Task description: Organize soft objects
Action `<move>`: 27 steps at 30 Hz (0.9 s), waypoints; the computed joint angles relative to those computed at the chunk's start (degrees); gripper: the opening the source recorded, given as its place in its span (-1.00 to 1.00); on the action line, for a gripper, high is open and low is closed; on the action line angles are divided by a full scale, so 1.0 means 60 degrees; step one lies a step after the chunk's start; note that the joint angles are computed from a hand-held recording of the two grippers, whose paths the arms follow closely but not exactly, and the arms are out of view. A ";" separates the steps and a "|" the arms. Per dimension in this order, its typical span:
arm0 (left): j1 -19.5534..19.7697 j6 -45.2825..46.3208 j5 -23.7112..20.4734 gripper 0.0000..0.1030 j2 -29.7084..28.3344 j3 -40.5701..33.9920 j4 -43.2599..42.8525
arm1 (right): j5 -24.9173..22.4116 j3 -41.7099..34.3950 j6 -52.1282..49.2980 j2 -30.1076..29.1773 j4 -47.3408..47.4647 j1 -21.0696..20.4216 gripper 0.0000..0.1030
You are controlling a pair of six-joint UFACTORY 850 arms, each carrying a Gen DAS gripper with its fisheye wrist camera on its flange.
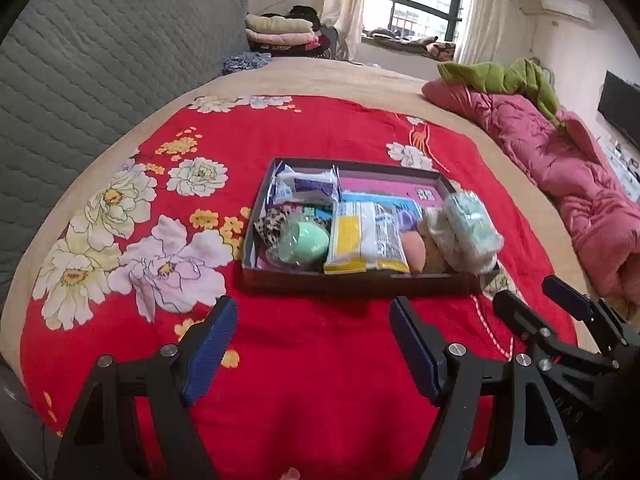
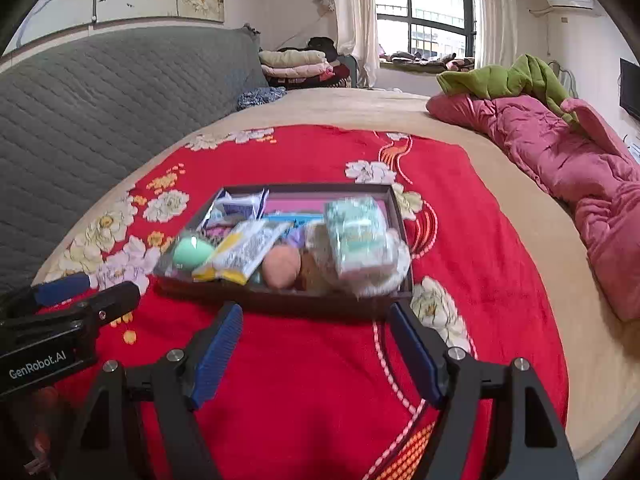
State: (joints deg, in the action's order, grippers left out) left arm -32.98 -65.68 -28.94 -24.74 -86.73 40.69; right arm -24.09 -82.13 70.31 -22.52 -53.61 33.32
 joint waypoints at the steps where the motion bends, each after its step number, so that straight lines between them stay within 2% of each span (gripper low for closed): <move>1: -0.0066 -0.0214 -0.0022 0.53 0.0030 0.0078 0.0255 | -0.0079 0.0106 0.0196 0.0043 -0.0096 0.0055 0.46; 9: -0.0132 -0.0049 -0.0020 0.53 0.0030 0.0320 -0.0284 | -0.0157 0.0584 0.0582 0.0256 0.0071 0.0128 0.46; 13: -0.0210 -0.0330 -0.0072 0.53 0.0015 0.0371 -0.0017 | -0.0090 0.0639 0.0681 0.0250 0.0118 0.0112 0.46; 20: -0.0255 -0.0289 -0.0169 0.53 -0.0103 0.0340 -0.0126 | 0.0102 0.0619 -0.0057 0.0136 0.0897 0.0070 0.46; 27: -0.0233 -0.0282 -0.0078 0.53 -0.0115 0.0438 -0.0211 | 0.0051 0.0659 0.0142 0.0094 0.0911 0.0046 0.46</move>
